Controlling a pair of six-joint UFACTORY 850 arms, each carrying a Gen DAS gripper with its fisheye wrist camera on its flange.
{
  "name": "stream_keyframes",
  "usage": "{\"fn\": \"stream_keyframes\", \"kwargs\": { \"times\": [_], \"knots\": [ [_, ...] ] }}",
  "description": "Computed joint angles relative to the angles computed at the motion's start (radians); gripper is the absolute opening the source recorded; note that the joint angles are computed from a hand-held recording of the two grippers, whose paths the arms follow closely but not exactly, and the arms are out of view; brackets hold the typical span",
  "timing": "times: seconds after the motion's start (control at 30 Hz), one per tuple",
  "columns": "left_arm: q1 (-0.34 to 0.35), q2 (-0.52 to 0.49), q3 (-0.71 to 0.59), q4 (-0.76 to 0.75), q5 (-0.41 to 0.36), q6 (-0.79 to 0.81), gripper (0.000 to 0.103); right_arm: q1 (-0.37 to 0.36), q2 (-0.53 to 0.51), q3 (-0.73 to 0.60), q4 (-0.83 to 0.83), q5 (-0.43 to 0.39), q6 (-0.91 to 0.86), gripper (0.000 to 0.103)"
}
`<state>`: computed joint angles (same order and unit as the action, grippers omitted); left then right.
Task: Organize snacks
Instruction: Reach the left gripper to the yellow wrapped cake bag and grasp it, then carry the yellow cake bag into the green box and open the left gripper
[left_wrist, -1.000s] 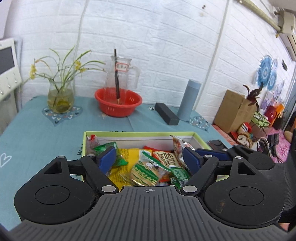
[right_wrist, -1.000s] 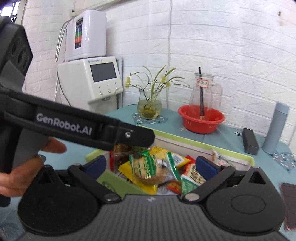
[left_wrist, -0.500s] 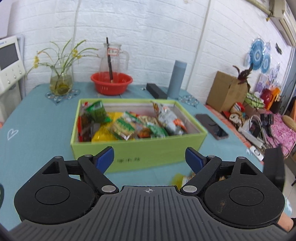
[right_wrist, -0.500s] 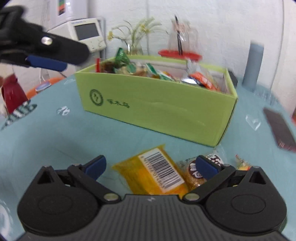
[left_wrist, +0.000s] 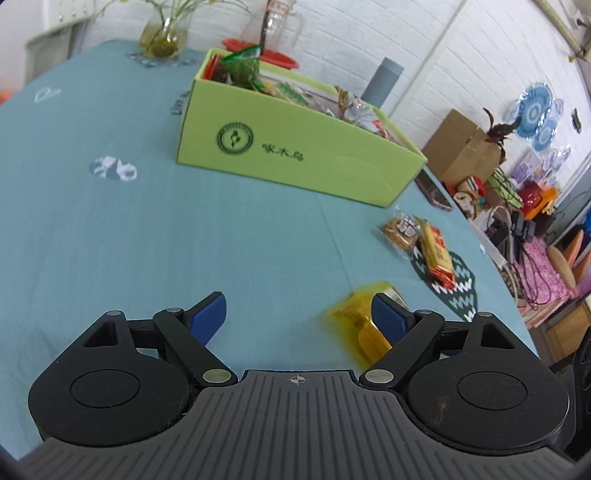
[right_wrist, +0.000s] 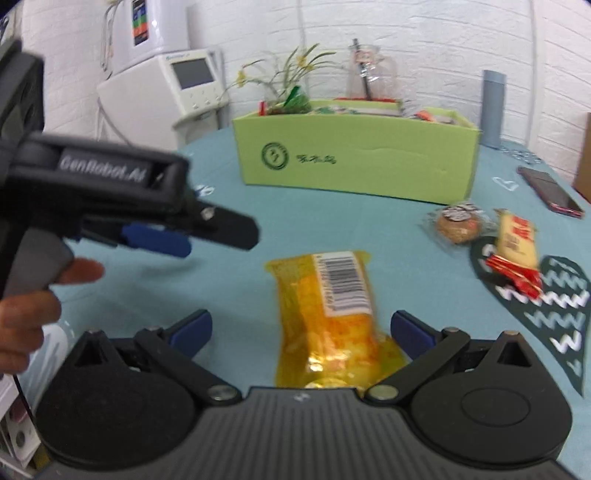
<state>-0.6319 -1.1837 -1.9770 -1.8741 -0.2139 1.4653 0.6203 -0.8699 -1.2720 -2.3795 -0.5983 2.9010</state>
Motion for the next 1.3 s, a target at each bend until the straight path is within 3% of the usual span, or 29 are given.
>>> {"fn": "stream_keyframes", "kwargs": {
  "times": [0.1, 0.23, 0.47, 0.67, 0.8, 0.87, 0.93, 0.97, 1.03, 1.2, 1.3],
  "knots": [
    [-0.002, 0.012, 0.022, -0.004, -0.037, -0.01, 0.074, -0.005, 0.023, 0.039, -0.034, -0.027, 0.063, 0.102],
    [-0.017, -0.03, -0.055, 0.241, -0.074, -0.256, 0.078, -0.02, 0.016, 0.038, -0.078, -0.002, 0.115, 0.102],
    [-0.041, -0.121, -0.221, 0.62, -0.095, -0.618, 0.075, -0.031, 0.009, 0.027, -0.146, 0.033, 0.114, 0.102],
    [-0.045, -0.156, -0.286, 0.705, -0.115, -0.699, 0.073, -0.046, 0.006, 0.013, -0.139, 0.062, 0.038, 0.102],
    [-0.055, -0.122, -0.222, 0.656, -0.081, -0.601, 0.071, -0.024, 0.003, 0.013, -0.111, 0.059, -0.019, 0.1],
    [-0.06, -0.105, -0.19, 0.631, -0.075, -0.539, 0.059, -0.023, 0.006, 0.024, -0.17, 0.057, 0.027, 0.097],
    [-0.045, -0.121, -0.213, 0.586, -0.175, -0.508, 0.028, -0.009, 0.007, 0.014, -0.092, 0.065, -0.07, 0.089],
    [-0.04, -0.13, -0.23, 0.608, -0.199, -0.55, 0.025, -0.004, 0.01, 0.013, -0.075, 0.063, -0.088, 0.083],
    [-0.042, -0.12, -0.219, 0.606, -0.172, -0.528, 0.023, -0.01, 0.018, 0.016, -0.099, 0.069, -0.06, 0.074],
    [-0.04, -0.088, -0.19, 0.525, -0.131, -0.445, 0.022, -0.026, 0.025, 0.006, -0.165, 0.042, -0.008, 0.072],
    [-0.033, -0.095, -0.236, 0.524, -0.111, -0.437, 0.022, -0.041, 0.017, -0.032, -0.189, 0.024, -0.024, 0.073]
  ]
}}
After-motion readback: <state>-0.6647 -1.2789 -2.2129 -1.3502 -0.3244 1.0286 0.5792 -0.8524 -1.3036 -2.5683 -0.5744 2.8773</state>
